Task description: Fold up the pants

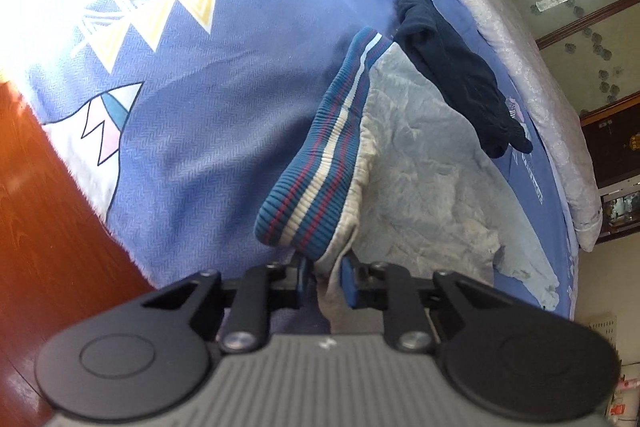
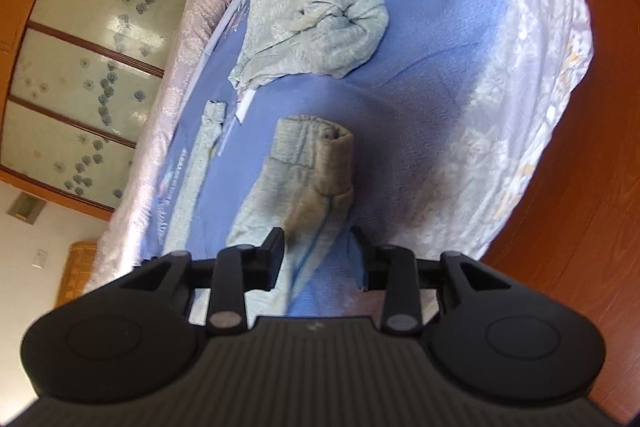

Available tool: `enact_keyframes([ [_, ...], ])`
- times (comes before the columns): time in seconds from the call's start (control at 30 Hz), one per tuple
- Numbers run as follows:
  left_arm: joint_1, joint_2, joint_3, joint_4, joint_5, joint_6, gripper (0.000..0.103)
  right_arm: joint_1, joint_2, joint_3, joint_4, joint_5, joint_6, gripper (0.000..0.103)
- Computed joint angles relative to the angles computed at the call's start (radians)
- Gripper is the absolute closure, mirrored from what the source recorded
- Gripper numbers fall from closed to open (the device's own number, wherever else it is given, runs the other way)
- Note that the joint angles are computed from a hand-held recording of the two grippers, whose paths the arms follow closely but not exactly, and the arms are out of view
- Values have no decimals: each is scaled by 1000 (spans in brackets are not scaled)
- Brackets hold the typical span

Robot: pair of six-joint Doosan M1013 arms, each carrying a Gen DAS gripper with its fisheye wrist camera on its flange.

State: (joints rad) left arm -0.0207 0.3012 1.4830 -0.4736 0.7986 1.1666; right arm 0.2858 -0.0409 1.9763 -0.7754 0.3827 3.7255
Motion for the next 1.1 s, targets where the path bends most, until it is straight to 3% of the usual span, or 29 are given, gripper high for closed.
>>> enact_keyframes([
  [0.07,2,-5,4,-9,-14,3,88,-3,3,-5,13,-7,-16,65],
  [0.13,6,-6,4,-24,-19,5,88,-9,19,-31,146,39,-170,69],
  [0.23,13,-9,4,-53,-21,8,88,4,28,-55,156,98,-186,95],
  [0.37,24,-16,-2,-119,-45,39,89,37,9,-72,-154,81,90,95],
  [0.57,37,18,-61,-202,-90,60,89,11,67,-208,-239,99,-27,95],
  [0.83,25,149,-253,-118,-56,-54,89,-73,280,-474,-25,97,-396,95],
  [1.0,8,264,-416,-13,31,-147,90,-120,424,-636,237,170,-617,95],
  [1.1,-3,330,-509,43,86,-192,90,-136,510,-737,321,241,-706,95],
])
